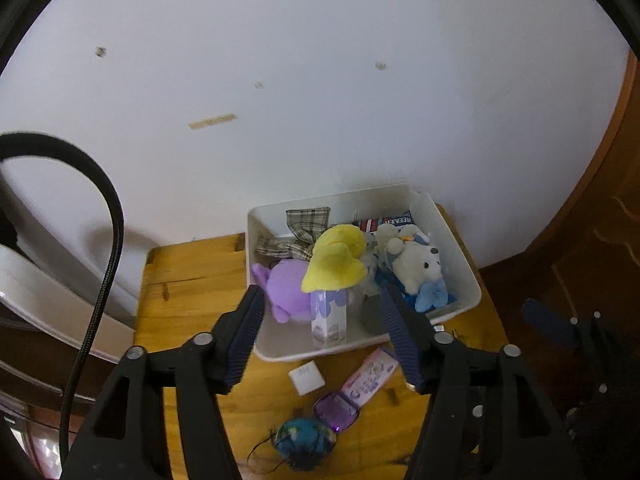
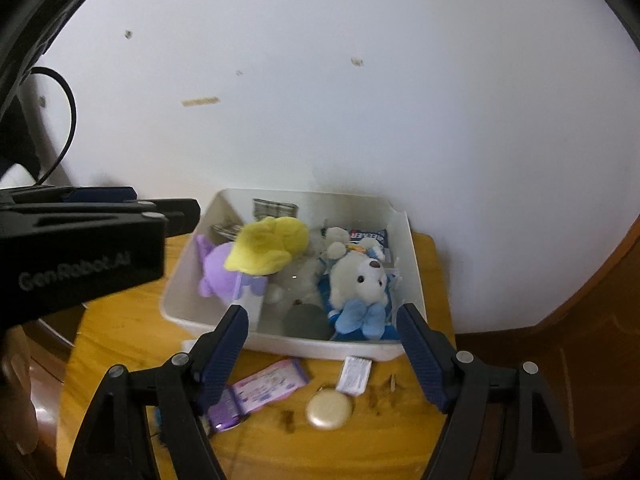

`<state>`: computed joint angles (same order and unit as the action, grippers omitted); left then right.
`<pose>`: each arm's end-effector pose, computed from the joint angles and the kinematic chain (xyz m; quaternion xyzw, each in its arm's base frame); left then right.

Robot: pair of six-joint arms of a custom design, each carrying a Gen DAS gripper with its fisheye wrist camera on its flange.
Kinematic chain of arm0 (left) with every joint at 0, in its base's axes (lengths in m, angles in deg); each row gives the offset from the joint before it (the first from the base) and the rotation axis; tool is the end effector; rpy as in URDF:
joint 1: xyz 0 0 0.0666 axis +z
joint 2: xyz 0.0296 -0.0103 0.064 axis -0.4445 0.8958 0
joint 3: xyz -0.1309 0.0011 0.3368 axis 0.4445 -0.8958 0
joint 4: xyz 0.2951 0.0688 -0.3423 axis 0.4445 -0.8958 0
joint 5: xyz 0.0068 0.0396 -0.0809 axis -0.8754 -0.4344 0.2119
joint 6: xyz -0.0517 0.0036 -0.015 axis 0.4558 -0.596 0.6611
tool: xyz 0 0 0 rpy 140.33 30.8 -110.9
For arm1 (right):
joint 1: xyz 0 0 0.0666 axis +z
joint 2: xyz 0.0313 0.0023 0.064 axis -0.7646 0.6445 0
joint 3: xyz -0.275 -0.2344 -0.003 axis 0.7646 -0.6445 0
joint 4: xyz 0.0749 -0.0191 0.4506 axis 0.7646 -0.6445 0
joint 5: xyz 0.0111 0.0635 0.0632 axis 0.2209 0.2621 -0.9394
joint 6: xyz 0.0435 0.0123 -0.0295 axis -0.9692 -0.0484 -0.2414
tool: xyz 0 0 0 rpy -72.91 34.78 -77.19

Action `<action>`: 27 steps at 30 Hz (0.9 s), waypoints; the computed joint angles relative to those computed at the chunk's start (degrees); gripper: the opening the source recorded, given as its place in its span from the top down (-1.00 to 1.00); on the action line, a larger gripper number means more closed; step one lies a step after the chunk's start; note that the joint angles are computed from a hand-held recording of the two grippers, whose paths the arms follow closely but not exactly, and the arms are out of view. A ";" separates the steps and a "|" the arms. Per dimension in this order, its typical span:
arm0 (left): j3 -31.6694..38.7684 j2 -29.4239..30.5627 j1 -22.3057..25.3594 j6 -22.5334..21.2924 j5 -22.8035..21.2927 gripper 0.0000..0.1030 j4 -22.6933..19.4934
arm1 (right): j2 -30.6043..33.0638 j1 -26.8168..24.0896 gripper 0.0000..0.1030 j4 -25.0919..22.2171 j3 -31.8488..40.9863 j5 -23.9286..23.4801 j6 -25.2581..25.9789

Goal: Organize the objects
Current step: 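Open the left gripper over the tray while the right gripper releases the white bear inside, then withdraw both grippers toward the blue globe ball and purple tin on the table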

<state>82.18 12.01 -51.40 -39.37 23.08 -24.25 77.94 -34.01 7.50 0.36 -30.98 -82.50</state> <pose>0.4218 -0.1809 0.5569 -0.0208 0.9374 0.0778 0.3389 0.4463 0.1172 0.4593 0.0271 0.9331 -0.0252 0.3577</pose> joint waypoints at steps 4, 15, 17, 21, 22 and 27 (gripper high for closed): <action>-2.14 -4.04 -2.30 0.86 -2.59 -0.33 -0.91 | -4.54 2.15 -0.51 -0.56 -1.85 0.74 -0.71; -9.09 -13.66 -10.39 5.72 -9.84 -0.33 -4.14 | -15.37 7.28 -0.55 -1.37 -7.12 1.50 -1.54; -10.03 -14.90 -11.64 6.73 -10.67 -0.33 -4.81 | -17.50 8.25 -0.55 -1.68 -8.20 1.56 -1.84; -11.65 -16.84 -13.33 7.91 -11.08 -0.33 -5.90 | -20.89 10.10 -0.55 -2.59 -10.17 1.95 -2.74; -12.06 -17.22 -13.60 7.99 -11.18 -0.33 -6.07 | -21.74 10.62 -0.55 -2.86 -10.76 2.13 -3.01; -14.66 -19.38 -14.37 6.82 -10.79 -0.34 -6.46 | -24.67 11.85 -0.55 -3.54 -12.95 1.51 -4.85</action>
